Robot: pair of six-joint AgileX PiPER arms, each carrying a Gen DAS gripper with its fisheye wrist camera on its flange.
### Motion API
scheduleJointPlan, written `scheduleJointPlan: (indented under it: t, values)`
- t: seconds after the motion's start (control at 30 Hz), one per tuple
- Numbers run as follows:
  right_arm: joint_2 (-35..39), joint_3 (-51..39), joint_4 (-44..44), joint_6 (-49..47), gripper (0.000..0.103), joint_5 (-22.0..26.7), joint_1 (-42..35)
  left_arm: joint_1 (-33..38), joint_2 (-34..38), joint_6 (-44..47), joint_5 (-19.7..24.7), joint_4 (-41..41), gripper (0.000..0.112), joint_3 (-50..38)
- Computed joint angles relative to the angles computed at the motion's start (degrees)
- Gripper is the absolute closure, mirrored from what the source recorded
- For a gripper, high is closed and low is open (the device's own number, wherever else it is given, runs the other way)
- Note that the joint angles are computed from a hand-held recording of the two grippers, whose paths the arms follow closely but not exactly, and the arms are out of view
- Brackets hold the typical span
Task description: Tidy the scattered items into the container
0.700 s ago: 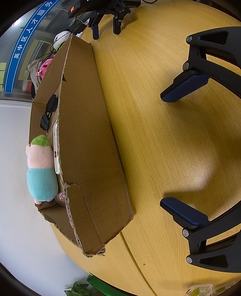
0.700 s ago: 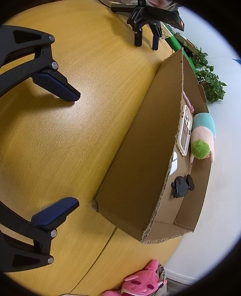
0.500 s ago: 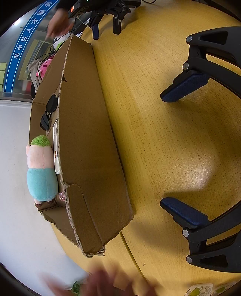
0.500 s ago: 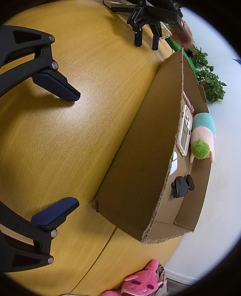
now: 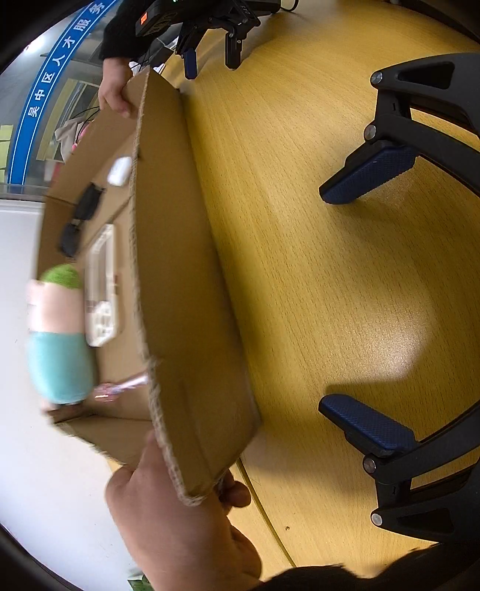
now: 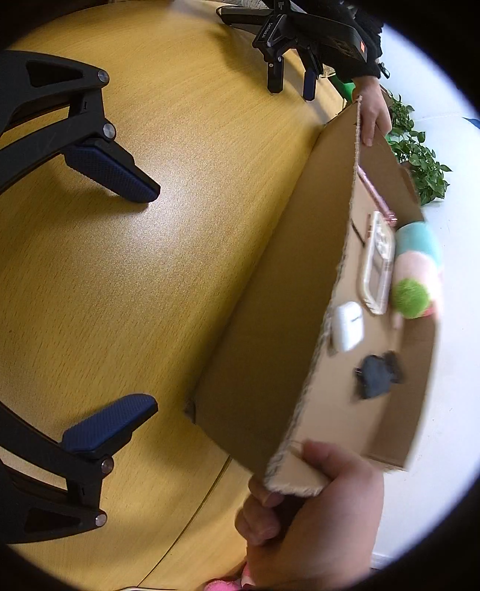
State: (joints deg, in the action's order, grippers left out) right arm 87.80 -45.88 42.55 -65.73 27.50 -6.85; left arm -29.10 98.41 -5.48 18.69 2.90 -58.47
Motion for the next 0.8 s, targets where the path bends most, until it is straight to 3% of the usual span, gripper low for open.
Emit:
scheduleJointPlan:
  t: [0.8]
  values:
    - [0.3,1.0,1.9,-2.5,0.0,-0.6,-0.4,-0.6,-0.4,-1.7,-0.2,1.3,0.009,0.6]
